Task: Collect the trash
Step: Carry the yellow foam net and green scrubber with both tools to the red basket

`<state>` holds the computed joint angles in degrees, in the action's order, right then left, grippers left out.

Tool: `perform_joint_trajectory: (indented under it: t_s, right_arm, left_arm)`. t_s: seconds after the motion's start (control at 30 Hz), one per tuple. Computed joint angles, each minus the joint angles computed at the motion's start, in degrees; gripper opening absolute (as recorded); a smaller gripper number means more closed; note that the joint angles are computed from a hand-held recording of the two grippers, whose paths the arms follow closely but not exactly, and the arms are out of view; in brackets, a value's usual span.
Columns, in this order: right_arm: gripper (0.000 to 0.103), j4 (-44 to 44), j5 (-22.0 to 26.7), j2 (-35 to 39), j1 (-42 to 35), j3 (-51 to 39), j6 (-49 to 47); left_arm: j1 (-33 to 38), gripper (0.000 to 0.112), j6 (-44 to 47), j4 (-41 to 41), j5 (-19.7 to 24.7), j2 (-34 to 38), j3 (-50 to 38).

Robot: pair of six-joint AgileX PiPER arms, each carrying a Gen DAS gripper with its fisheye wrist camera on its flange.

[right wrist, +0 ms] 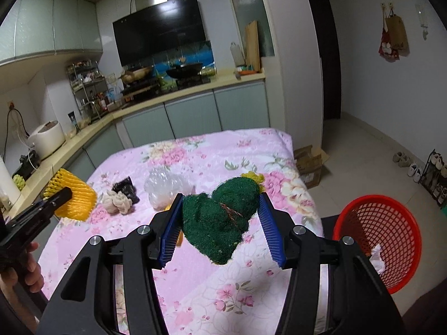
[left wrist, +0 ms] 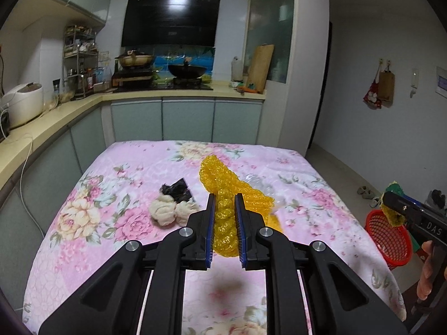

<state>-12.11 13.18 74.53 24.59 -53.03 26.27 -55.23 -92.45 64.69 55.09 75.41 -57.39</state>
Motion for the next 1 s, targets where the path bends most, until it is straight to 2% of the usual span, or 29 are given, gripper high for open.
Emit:
perform_joint_trajectory:
  t_s: [0.3, 0.53, 1.0]
  right_arm:
    - [0.051, -5.69, 2.12, -5.04, -2.08, 0.67, 4.12]
    - [0.051, -6.99, 2.95, -8.73, -6.13, 2.38, 4.68]
    - [0.051, 4.46, 3.44, -14.32, -18.65, 6.68, -7.18]
  left_arm:
    - [-2.02, 0.013, 1.77, 0.74, -0.86, 3.77, -4.98]
    - [-3.0, 0.013, 4.14, 0.83, -3.75, 8.05, -10.02]
    - [-5.12, 0.013, 14.12, -2.89, -12.36, 22.19, -27.22]
